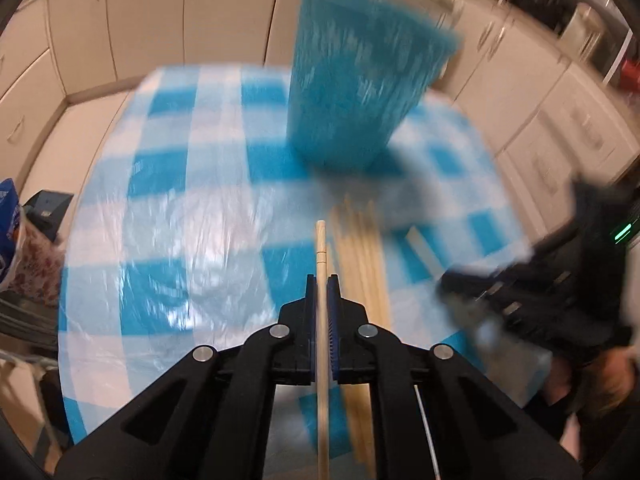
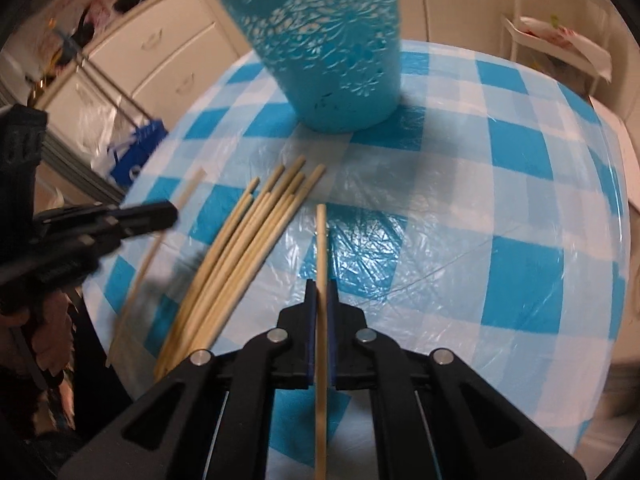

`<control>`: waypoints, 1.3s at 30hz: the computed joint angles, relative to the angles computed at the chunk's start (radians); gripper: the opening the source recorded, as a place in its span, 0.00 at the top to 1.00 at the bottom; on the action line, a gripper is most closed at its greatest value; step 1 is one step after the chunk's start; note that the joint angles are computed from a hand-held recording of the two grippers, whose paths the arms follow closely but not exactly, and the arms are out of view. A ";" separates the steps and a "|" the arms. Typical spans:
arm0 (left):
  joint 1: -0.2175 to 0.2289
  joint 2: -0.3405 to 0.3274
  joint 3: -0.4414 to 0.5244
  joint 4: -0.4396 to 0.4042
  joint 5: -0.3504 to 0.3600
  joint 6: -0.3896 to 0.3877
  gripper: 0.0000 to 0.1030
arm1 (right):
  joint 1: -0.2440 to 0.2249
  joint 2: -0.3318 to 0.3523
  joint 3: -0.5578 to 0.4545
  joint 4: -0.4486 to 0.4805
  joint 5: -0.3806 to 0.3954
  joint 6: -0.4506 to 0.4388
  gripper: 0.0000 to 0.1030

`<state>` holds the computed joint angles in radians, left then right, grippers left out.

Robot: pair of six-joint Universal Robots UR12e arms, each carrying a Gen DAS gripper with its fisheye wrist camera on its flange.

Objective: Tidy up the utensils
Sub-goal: 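Close the left tool on one wooden chopstick while the right tool grasps another chopstick, then lift chopsticks over the teal basket and open the left tool, then the right tool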

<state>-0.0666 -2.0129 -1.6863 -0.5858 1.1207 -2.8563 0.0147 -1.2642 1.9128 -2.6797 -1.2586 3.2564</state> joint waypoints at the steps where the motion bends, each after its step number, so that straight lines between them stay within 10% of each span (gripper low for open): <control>1: 0.004 0.006 -0.003 0.036 -0.015 -0.015 0.95 | -0.003 -0.002 0.008 -0.020 0.008 0.016 0.95; 10: 0.022 -0.036 0.080 0.506 -0.193 -0.282 0.95 | -0.041 -0.011 0.096 -0.309 0.054 0.225 0.94; 20: -0.052 -0.196 0.336 0.869 -0.044 -0.481 0.95 | -0.049 0.011 0.122 -0.533 0.035 0.288 0.94; 27: -0.101 -0.303 0.465 0.838 0.082 -0.441 0.95 | -0.063 0.028 0.119 -0.597 0.034 0.295 0.94; 39: -0.106 -0.295 0.399 0.707 0.116 -0.261 0.95 | -0.078 0.042 0.110 -0.660 0.011 0.320 0.94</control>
